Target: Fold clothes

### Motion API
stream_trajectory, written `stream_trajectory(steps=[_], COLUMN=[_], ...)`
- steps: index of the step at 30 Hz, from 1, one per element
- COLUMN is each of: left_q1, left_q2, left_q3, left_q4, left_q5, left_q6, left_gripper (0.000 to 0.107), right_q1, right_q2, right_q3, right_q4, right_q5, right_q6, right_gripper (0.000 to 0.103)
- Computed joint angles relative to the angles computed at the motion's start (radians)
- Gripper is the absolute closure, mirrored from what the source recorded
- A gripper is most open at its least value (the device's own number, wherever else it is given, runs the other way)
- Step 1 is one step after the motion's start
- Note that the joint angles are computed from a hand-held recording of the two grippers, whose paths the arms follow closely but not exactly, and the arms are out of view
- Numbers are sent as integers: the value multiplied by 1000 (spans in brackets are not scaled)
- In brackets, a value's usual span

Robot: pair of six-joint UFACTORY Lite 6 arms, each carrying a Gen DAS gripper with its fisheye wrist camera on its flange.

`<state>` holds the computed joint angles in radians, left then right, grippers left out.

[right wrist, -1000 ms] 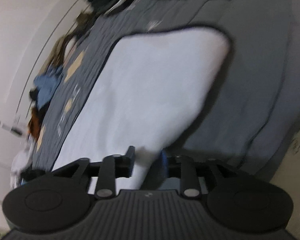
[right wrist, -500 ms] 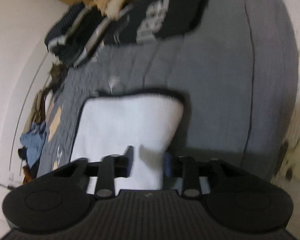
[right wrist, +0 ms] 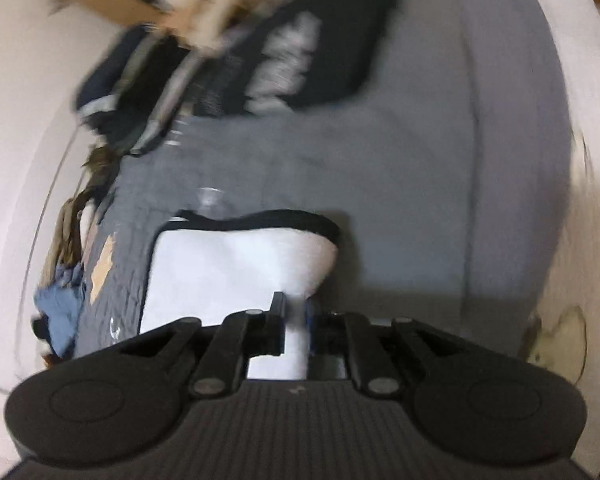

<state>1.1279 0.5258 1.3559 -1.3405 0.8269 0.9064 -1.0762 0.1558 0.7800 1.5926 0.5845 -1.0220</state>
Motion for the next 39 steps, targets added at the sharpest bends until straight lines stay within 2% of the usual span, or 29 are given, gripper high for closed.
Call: stream_trajectory(steps=[3, 5, 7, 9, 12, 14, 15, 19, 22, 25, 27, 30, 32, 34, 36, 39], left_q1=[-9, -6, -3, -5, -8, -5, -5, -14, -17, -19, -19, -18, -22, -23, -24, -24], left_q2=[2, 4, 7, 8, 12, 13, 13, 4, 2, 0, -1, -1, -3, -1, 1, 7], left_q3=[2, 3, 5, 4, 9, 10, 9, 1, -3, -7, -8, -10, -9, -8, -7, -4], left_q4=[15, 20, 25, 26, 34, 37, 39, 44, 49, 51, 52, 54, 62, 66, 69, 66], left_q5=[-12, -11, -10, -13, -18, -17, -18, -32, -41, -48, -49, -51, -61, -61, -62, -62], left_q6=[-21, -27, -33, -37, -43, -44, -44, -44, -46, -48, -48, -52, -71, -75, -79, -94], left_gripper=[98, 98, 98, 98, 98, 98, 98, 98, 98, 98, 98, 97, 91, 91, 91, 90], right_q1=[-46, -53, -47, -38, -27, -43, -55, -32, 56, 90, 41, -3, -12, -26, -34, -52], right_q2=[55, 71, 84, 82, 127, 159, 151, 22, -89, -31, 29, 29, -16, -82, -168, -214], right_q3=[57, 80, 97, 99, 147, 168, 155, 70, 30, 79, 117, 121, 96, 54, -6, -22], right_q4=[-41, -49, -50, -64, -49, -40, -8, 129, 181, 30, -59, -77, -62, -3, 136, 176], right_q5=[64, 74, 69, 48, 43, 65, 76, 44, -85, -181, -132, -74, -77, -110, -163, -81], right_q6=[34, 36, 33, 23, 6, 18, -1, -195, -379, -238, -85, -42, -56, -83, -200, -287], right_gripper=[92, 87, 76, 70, 75, 95, 98, 98, 95, 94, 93, 91, 90, 87, 86, 86])
